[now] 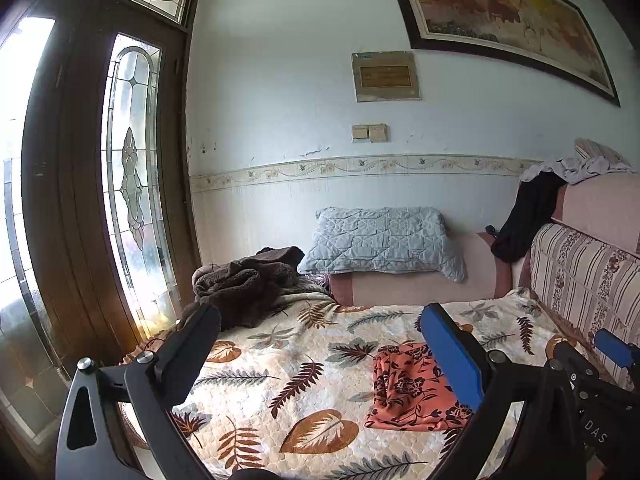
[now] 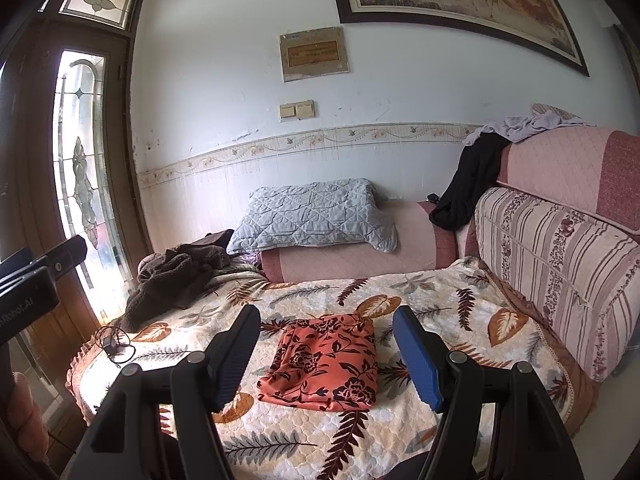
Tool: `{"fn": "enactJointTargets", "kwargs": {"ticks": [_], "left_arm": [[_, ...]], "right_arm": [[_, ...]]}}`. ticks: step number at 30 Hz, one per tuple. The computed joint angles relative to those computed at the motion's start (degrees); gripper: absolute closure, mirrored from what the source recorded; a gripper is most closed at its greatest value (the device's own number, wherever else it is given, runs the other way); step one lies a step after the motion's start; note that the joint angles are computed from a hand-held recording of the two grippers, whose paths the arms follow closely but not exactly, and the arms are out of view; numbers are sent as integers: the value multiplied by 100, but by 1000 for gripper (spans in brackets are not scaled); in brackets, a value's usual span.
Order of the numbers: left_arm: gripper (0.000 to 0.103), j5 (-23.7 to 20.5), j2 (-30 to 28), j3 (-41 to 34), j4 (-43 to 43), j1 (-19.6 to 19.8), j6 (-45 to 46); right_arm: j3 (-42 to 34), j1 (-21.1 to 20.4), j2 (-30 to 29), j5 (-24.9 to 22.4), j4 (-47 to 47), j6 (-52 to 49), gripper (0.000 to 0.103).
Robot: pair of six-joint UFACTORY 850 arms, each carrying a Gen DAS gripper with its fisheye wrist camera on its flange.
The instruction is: Fold small clothes
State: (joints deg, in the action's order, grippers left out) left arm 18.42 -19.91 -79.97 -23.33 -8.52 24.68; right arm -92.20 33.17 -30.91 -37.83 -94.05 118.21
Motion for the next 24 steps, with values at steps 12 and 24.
{"fn": "enactJointTargets", "kwargs": {"ticks": [12, 24], "left_arm": [[3, 128, 190, 185, 374, 28, -378], [3, 246, 288, 261, 546, 57, -600]], "right_arm": [[2, 55, 24, -108, 21, -13, 31], [36, 53, 112, -176, -156, 26, 31]]}}
